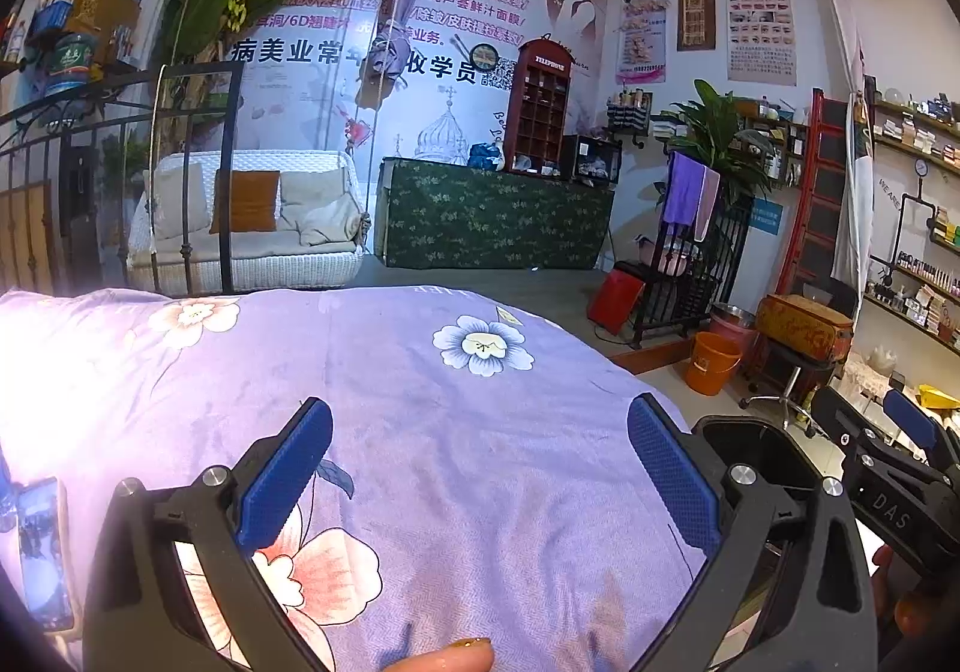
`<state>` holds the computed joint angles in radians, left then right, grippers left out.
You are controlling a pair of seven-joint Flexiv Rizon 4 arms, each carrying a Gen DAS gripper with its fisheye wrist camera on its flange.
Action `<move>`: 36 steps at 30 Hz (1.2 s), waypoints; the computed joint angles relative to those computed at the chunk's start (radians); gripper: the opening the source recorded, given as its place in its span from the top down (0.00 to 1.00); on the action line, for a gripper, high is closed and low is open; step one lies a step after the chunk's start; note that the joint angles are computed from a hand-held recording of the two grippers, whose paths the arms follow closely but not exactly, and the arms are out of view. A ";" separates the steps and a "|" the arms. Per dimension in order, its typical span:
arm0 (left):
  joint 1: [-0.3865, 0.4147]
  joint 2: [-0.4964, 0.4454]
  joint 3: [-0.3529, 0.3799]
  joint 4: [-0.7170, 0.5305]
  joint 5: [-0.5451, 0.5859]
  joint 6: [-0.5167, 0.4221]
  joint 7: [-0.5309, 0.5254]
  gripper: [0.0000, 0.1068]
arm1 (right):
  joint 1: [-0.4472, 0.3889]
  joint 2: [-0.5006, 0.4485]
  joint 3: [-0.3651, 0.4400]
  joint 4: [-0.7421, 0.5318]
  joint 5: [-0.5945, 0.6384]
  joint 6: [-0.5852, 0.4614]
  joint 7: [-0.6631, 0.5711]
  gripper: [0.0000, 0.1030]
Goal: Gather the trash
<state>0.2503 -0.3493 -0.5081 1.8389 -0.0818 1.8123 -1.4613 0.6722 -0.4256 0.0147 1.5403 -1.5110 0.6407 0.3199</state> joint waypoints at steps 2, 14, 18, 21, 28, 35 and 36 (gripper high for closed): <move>0.001 0.001 0.000 0.000 0.001 0.001 0.001 0.09 | -0.001 0.000 0.000 0.001 0.002 0.002 -0.001 0.05; 0.017 0.001 -0.011 -0.001 0.005 -0.004 0.012 0.09 | 0.000 -0.004 -0.001 -0.004 0.012 0.006 -0.002 0.05; 0.011 0.001 -0.005 -0.002 0.002 -0.002 0.013 0.09 | 0.000 -0.007 -0.003 -0.002 0.010 0.006 0.009 0.05; 0.012 0.000 -0.008 -0.002 0.002 -0.002 0.014 0.09 | 0.000 -0.007 -0.003 -0.001 0.010 0.006 0.010 0.05; 0.010 0.002 -0.006 -0.001 0.000 -0.003 0.015 0.09 | 0.000 -0.007 -0.004 -0.001 0.009 0.007 0.013 0.05; 0.023 0.001 -0.022 -0.003 -0.004 -0.014 0.019 0.09 | -0.001 -0.013 -0.005 0.000 0.013 0.011 0.018 0.05; 0.023 0.001 -0.022 -0.004 -0.007 -0.016 0.021 0.09 | -0.001 -0.014 -0.006 -0.001 0.014 0.011 0.018 0.05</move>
